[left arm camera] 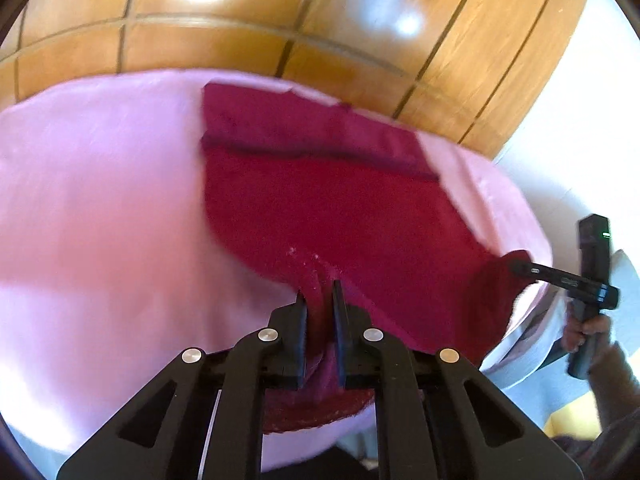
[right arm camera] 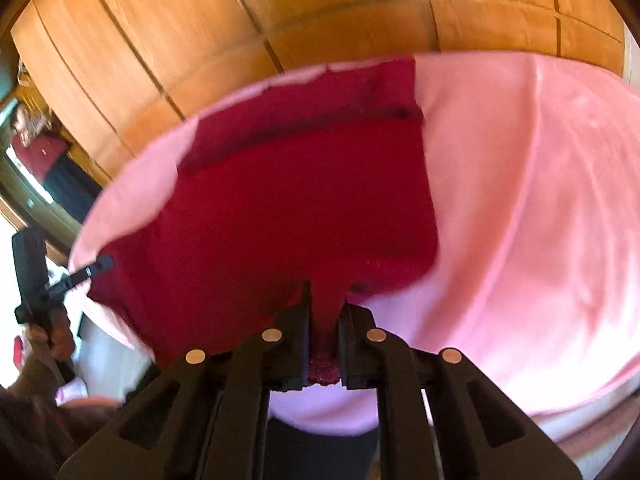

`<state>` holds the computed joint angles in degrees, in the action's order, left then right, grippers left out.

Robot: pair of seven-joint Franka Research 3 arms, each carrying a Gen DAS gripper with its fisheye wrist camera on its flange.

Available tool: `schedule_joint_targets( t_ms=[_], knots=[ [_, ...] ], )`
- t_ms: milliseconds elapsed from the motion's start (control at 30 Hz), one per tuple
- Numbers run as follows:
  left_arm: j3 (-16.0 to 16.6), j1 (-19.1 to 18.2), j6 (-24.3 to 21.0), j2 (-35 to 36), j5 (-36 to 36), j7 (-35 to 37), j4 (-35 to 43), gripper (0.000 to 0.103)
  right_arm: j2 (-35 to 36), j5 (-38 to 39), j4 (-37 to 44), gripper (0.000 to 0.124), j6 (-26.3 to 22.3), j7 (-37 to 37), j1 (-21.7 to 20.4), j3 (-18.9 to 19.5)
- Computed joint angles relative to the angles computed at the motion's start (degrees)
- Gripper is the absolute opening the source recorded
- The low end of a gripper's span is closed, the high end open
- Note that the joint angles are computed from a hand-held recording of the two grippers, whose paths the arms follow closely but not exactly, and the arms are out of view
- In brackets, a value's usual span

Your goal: Fold small clothes

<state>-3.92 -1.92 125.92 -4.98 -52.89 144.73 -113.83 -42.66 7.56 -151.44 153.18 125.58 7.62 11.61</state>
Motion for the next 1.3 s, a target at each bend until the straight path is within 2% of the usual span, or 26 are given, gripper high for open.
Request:
schedule_joint_targets(
  t_ms=[100, 167, 300, 333, 367, 400, 433, 467, 500, 533, 567, 600, 733, 833, 867, 933, 967, 1000, 1033, 1133, 1200, 1300],
  knots=[
    [-0.7, -0.3, -0.9, 4.0, -1.1, -1.3, 5.5, 0.010, 5.9, -0.9, 3.0, 0.009, 4.6, -0.2, -2.8, -0.6],
    [-1.8, 0.1, -1.3, 8.7, -0.5, -5.0, 11.4, 0.010, 11.0, -1.3, 5.8, 0.009, 6.5, 0.3, -4.9, -1.5],
    [-4.7, 0.6, 0.5, 19.3, 4.3, -15.1, 23.9, 0.010, 19.0, -0.4, 10.5, 0.009, 9.3, -0.1, -6.3, -4.7],
    [-5.1, 0.4, 0.2, 22.8, 6.4, -19.4, 28.2, 0.010, 19.8, -0.7, 11.1, 0.013, 9.5, 0.2, -6.7, -4.8],
    [-5.3, 0.2, -0.9, 26.5, 8.7, -23.8, 33.0, 0.010, 21.4, -1.2, 12.2, 0.018, 10.1, 0.8, -7.4, -4.8],
    [-5.2, -0.3, -1.3, 29.7, 11.0, -28.6, 37.2, 0.011, 22.1, -0.5, 12.6, 0.046, 11.1, 0.2, -6.8, -5.6],
    [-5.3, -0.2, -2.0, 31.7, 12.1, -31.8, 40.1, 0.016, 22.9, 2.9, 12.5, 0.087, 14.0, -2.4, -4.9, -7.5],
    [-7.4, 1.2, -3.0, 34.0, 13.9, -34.7, 43.2, 0.028, 22.6, 2.8, 11.7, 0.097, 16.3, -1.1, -5.1, -7.5],
    [-7.8, 1.5, -2.7, 34.8, 14.1, -36.2, 44.3, 0.035, 21.4, 2.3, 10.4, 0.098, 17.5, -0.1, -6.4, -6.6],
    [-6.4, 0.7, -0.6, 34.1, 13.5, -36.2, 43.4, 0.038, 20.6, 3.0, 10.4, 0.098, 17.2, -0.7, -5.9, -7.0],
    [-7.1, 1.2, 1.6, 33.6, 13.9, -36.0, 42.4, 0.045, 19.9, 4.1, 9.6, 0.099, 17.5, -1.6, -5.0, -7.7],
    [-7.8, 2.1, 3.4, 32.7, 13.5, -35.2, 40.8, 0.050, 18.4, 4.1, 8.1, 0.101, 17.2, -0.9, -5.9, -7.0],
    [-11.4, 5.7, 5.0, 29.8, 14.0, -28.5, 34.8, 0.050, 13.1, 4.1, 2.2, 0.100, 15.7, 1.7, -7.8, -4.3],
    [-12.5, 6.3, 7.5, 26.3, 15.9, -21.4, 27.4, 0.050, 10.3, 2.9, -1.7, 0.100, 14.7, 3.6, -9.1, -1.7],
    [-12.3, 6.0, 7.5, 26.0, 16.8, -21.1, 26.3, 0.050, 10.4, 2.5, -2.0, 0.100, 14.5, 3.7, -9.1, -1.5],
    [-12.3, 5.4, 7.5, 25.3, 17.6, -21.2, 24.0, 0.042, 11.3, 0.3, -2.0, 0.086, 14.8, 6.1, -11.8, 1.5],
    [-12.2, 4.9, 9.5, 24.4, 18.2, -20.6, 22.3, 0.029, 12.4, -1.4, -1.1, 0.080, 14.5, 7.3, -13.5, 3.0],
    [-11.9, 4.3, 12.0, 23.3, 19.2, -20.0, 20.4, 0.016, 13.3, -3.3, -0.3, 0.065, 14.0, 8.3, -14.9, 4.3],
    [-11.7, 3.8, 13.8, 22.7, 19.8, -20.2, 19.3, 0.011, 14.3, -4.6, 0.5, 0.047, 13.7, 8.7, -15.1, 4.4],
    [-12.2, 5.3, 12.0, 22.5, 16.4, -20.0, 19.6, 0.007, 14.8, -5.7, 1.6, 0.023, 13.0, 10.2, -13.9, 2.9],
    [-12.2, 6.3, 11.4, 20.7, 13.8, -17.2, 17.6, 0.007, 13.3, -4.8, 0.1, 0.019, 14.1, 10.3, -11.9, 0.9],
    [-11.4, 6.6, 10.2, 18.4, 10.7, -14.1, 15.1, 0.006, 10.6, -4.2, -1.3, 0.016, 13.3, 10.0, -10.4, 0.2]
  ],
)
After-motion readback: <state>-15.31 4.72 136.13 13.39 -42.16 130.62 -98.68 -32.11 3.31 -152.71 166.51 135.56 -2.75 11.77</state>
